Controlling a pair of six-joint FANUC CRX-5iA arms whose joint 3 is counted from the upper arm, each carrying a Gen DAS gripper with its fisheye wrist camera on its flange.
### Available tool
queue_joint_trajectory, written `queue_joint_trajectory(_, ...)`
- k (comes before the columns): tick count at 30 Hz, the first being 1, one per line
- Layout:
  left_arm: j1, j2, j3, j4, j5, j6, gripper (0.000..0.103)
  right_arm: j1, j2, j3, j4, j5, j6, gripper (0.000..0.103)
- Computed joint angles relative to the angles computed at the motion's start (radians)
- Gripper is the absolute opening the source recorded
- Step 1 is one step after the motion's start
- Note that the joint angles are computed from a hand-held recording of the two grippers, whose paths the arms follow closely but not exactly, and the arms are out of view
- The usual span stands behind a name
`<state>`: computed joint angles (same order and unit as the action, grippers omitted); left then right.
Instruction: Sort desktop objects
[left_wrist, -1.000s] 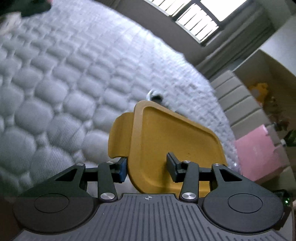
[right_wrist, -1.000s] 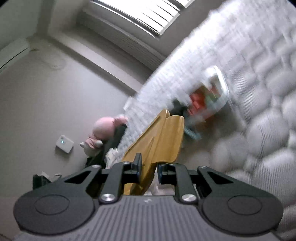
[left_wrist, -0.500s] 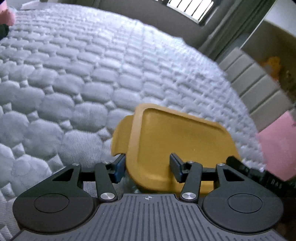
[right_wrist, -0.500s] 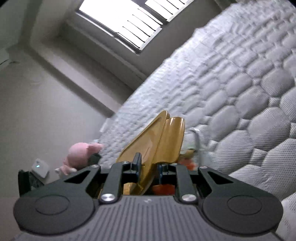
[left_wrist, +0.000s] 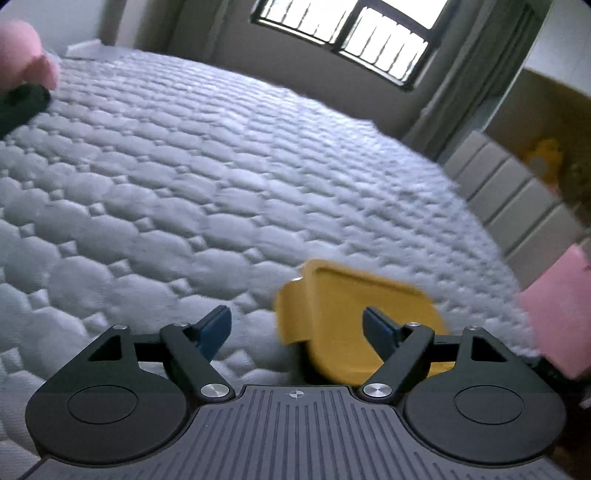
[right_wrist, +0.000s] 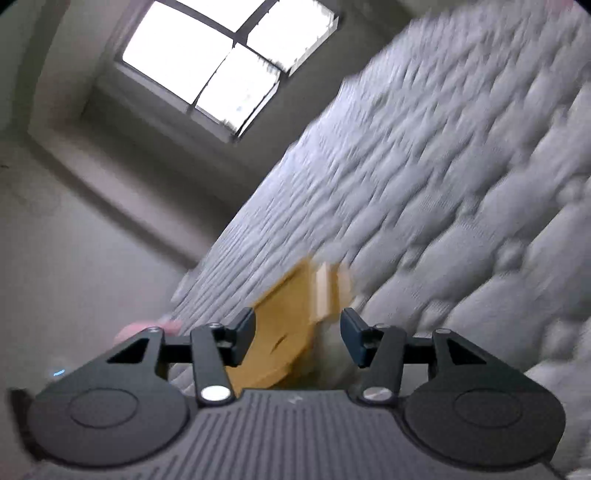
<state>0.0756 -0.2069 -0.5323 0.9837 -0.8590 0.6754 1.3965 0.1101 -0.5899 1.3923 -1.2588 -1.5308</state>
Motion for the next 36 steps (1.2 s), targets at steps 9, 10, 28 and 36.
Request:
queue_joint_trajectory(9, -0.148, 0.108, 0.076, -0.091, 0.057, 0.093, 0.085, -0.116, 0.107, 0.137, 0.072, 0.153, 0.263, 0.033)
queue_joint_trajectory(10, -0.153, 0.103, 0.075, -0.122, 0.076, 0.110, 0.086, -0.127, 0.124, 0.157, 0.058, 0.176, 0.288, 0.033)
queue_joint_trajectory(28, -0.092, 0.039, 0.010, 0.101, -0.030, -0.002, 0.093, -0.026, 0.146, 0.184, -0.019, -0.088, 0.208, 0.041)
queue_joint_trajectory(36, -0.179, 0.179, 0.128, -0.039, -0.037, 0.123, 0.089, -0.102, 0.053, 0.040, -0.042, 0.128, -0.006, 0.044)
